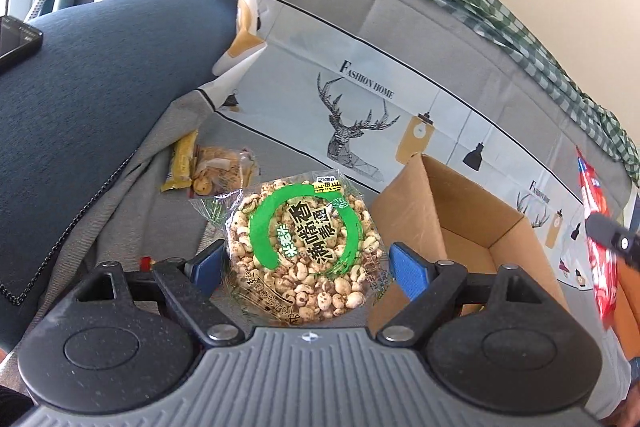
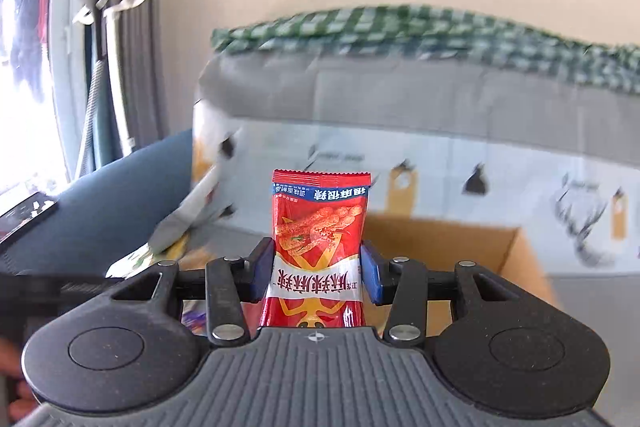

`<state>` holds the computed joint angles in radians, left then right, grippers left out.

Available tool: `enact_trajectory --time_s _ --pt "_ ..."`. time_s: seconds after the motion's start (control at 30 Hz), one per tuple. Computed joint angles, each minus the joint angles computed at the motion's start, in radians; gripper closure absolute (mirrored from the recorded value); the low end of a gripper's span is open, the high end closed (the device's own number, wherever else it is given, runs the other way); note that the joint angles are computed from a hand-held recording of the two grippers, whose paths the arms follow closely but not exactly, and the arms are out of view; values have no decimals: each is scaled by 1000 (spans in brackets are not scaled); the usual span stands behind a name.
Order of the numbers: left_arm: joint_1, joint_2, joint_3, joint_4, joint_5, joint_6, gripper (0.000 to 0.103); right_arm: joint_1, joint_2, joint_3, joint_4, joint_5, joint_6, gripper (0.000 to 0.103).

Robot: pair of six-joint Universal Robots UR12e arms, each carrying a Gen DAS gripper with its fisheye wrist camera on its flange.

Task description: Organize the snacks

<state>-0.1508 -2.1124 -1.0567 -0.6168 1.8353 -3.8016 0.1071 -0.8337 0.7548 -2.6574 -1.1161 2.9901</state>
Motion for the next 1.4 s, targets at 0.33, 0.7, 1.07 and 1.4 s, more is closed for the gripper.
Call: enact_trajectory --time_s 0.33,0.7,1.07,1.4 --pt "-21 -17 37 6 2 57 14 -41 45 -24 -24 -87 152 56" --pt "-50 -188 367 -53 -81 189 14 -54 28 24 -91 -145 108 56" --pt "-89 -349 565 -50 -171 480 14 -68 14 54 -84 -213 115 56" --pt "-68 -390 638 -120 -266 395 14 -47 47 -2 -46 -265 79 56"
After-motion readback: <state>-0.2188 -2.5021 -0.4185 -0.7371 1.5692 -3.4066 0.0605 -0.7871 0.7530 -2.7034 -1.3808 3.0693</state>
